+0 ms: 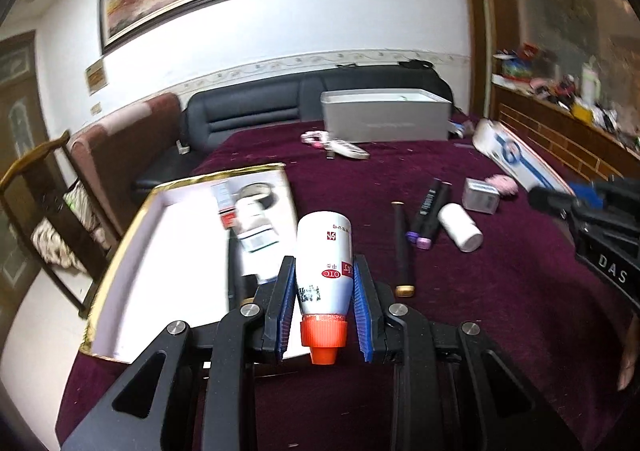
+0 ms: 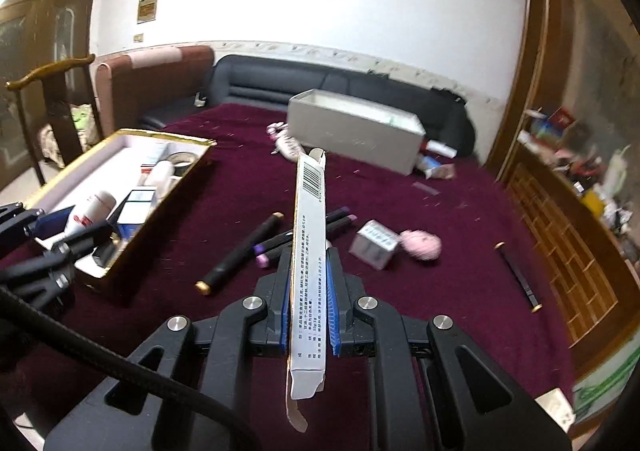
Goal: Organize objects
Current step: 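Drop the toothpaste box into the white box with right gripper while left drops tube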
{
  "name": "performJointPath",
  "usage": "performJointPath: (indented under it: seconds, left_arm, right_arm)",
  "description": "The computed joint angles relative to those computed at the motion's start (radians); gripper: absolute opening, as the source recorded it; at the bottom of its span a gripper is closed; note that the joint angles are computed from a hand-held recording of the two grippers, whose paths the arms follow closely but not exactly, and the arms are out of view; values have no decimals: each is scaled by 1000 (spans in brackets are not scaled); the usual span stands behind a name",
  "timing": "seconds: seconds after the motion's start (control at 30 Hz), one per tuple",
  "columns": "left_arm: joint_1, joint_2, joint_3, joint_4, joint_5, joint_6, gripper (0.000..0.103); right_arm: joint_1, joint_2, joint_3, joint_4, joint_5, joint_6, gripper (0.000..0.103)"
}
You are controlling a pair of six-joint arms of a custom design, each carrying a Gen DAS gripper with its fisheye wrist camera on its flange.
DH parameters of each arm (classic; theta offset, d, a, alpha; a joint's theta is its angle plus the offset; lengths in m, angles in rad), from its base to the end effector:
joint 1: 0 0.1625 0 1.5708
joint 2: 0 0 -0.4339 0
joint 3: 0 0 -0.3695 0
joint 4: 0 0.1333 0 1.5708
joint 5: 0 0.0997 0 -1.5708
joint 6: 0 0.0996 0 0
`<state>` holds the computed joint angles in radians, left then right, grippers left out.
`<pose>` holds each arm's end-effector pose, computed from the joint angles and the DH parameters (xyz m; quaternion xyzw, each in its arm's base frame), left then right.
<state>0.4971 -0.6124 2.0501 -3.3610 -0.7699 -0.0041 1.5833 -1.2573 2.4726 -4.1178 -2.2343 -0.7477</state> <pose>-0.3608 -0.4288 0.0150 0.4033 0.8149 -0.3355 0.2465 0.0765 -0.3613 0.3071 0.0890 -0.7651 0.4530 0.4489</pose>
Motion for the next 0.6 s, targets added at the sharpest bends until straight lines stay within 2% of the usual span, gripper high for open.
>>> performJointPath:
  seconds: [0.1, 0.2, 0.37, 0.47, 0.6]
  left_arm:
    - [36, -44, 18, 5, -12, -23, 23]
    - [82, -97, 34, 23, -54, -64, 23]
    - [141, -152, 48, 34, -56, -90, 23]
    - [182, -178, 37, 81, -63, -108, 23]
    - [232, -192, 2, 162, -101, -135, 23]
  right_arm:
    - [-19, -66, 12, 166, 75, 115, 12]
    - [-35, -114, 7, 318, 154, 206, 12]
    - [-23, -116, -15, 424, 214, 261, 12]
    - [-2, -106, -44, 512, 252, 287, 12]
    - [41, -59, -133, 643, 265, 307, 12]
